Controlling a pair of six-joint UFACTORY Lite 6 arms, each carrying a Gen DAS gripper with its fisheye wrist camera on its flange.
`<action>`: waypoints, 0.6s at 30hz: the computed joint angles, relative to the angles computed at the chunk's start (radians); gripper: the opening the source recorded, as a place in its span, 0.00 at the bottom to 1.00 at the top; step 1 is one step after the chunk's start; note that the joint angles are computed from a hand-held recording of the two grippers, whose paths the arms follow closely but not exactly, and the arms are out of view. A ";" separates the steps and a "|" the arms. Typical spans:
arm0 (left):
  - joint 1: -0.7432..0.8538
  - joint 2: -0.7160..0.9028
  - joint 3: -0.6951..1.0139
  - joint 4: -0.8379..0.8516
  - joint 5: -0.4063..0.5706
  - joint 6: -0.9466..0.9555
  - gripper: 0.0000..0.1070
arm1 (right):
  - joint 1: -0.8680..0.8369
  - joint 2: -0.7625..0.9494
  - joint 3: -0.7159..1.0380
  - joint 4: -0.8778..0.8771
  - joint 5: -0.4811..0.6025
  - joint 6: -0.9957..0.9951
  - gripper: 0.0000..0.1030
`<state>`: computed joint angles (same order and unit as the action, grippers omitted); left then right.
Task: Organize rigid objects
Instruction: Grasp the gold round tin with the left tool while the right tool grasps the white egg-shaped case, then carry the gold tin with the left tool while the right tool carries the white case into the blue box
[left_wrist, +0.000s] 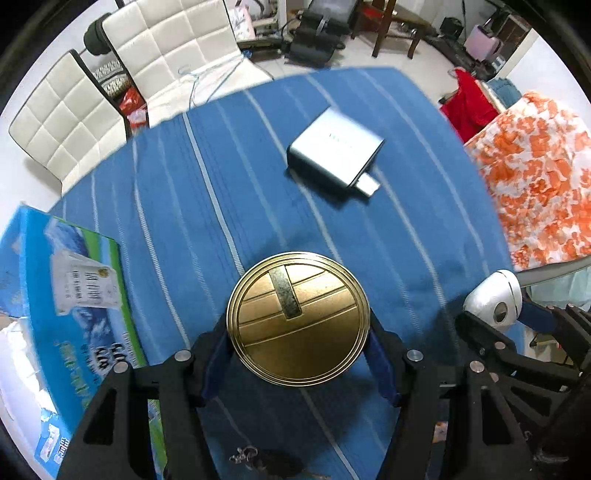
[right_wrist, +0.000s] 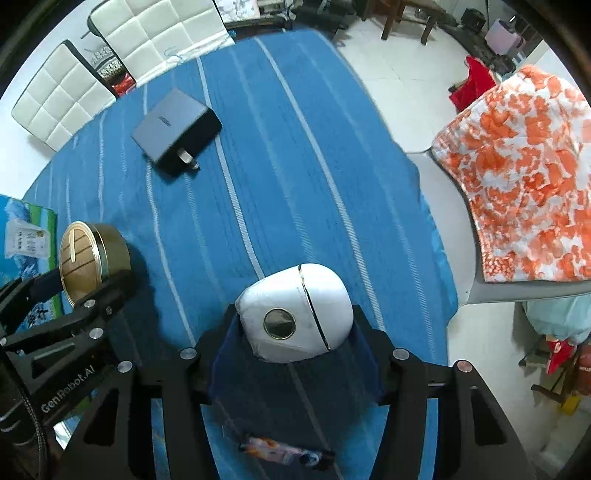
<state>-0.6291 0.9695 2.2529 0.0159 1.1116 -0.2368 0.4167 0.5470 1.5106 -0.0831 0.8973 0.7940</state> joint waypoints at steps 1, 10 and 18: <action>-0.001 -0.041 -0.040 -0.002 -0.013 0.003 0.58 | 0.013 -0.023 -0.005 -0.016 0.011 0.014 0.58; 0.054 -0.344 -0.273 -0.031 -0.073 0.061 0.58 | 0.142 -0.139 0.085 -0.093 0.151 0.124 0.58; 0.200 -0.616 -0.451 -0.090 -0.061 0.149 0.58 | 0.313 -0.020 0.449 -0.144 0.339 0.194 0.58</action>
